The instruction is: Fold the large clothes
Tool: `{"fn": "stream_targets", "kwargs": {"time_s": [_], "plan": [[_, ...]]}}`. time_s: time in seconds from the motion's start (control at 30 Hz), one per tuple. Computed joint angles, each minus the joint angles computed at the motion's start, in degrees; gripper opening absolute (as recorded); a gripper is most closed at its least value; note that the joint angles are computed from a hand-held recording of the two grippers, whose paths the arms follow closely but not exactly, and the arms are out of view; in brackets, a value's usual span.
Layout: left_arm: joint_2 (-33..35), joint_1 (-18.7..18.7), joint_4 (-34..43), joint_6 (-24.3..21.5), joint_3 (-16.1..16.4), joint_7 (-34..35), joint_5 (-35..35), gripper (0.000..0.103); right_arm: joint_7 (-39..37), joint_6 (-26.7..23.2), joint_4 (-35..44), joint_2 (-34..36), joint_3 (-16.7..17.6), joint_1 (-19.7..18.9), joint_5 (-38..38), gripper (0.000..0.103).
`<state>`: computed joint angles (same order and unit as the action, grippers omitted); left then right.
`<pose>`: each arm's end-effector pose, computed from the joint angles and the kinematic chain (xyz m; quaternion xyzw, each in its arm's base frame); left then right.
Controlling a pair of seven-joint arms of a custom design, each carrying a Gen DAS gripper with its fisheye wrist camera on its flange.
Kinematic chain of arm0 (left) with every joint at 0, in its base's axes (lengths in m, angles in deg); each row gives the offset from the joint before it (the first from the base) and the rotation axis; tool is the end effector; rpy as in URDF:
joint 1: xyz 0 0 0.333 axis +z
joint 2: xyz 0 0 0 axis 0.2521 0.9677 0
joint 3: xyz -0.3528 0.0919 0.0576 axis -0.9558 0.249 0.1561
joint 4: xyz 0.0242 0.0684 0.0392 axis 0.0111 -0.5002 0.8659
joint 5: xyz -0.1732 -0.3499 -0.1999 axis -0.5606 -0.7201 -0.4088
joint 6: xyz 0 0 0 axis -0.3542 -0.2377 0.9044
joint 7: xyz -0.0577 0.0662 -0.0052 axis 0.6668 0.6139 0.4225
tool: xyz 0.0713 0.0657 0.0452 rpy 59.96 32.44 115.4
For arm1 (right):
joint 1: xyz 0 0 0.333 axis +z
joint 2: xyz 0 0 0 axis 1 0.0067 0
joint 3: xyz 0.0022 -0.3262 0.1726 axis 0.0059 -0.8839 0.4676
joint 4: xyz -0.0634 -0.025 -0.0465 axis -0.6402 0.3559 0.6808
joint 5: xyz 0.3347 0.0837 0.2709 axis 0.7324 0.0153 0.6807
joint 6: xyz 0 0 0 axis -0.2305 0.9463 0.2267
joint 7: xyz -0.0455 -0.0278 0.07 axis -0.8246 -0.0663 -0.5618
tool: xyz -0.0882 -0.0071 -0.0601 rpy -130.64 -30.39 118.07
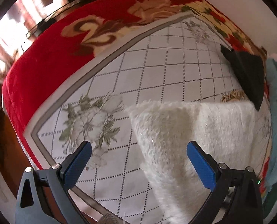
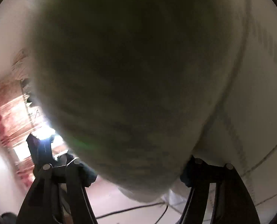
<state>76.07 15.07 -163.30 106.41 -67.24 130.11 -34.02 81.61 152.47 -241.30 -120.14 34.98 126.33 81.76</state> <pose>0.5777 -0.0725 0.7397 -0.6183 0.7759 -0.1211 0.0324 0.2952 0.0866 0.4962 -0.2039 0.8581 0.2773 0.3812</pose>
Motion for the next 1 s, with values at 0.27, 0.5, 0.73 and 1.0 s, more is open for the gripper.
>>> {"fn": "stream_targets", "kwargs": {"time_s": [0.27, 0.5, 0.73, 1.0], "plan": [[3.1, -2.0, 3.6, -1.0, -1.4, 2.1, -0.6, 0.103, -16.8, -24.6, 18.7, 13.7, -10.1, -13.5, -10.9, 0.076], [9.2, -4.0, 6.3, -2.1, -2.4, 4.1, -4.8, 0.103, -34.0, -23.5, 16.2, 14.2, -18.3, -9.0, 4.4, 0.088], [15.4, -5.8, 9.0, -3.4, -3.4, 6.3, -5.8, 0.103, -53.9, -15.4, 18.3, 21.6, -24.4, 3.4, 25.1, 0.096], [20.0, -5.2, 13.8, -7.4, -3.4, 6.4, -10.5, 0.103, -59.7, -11.9, 24.4, 30.8, -20.4, 4.8, 37.8, 0.063]]}}
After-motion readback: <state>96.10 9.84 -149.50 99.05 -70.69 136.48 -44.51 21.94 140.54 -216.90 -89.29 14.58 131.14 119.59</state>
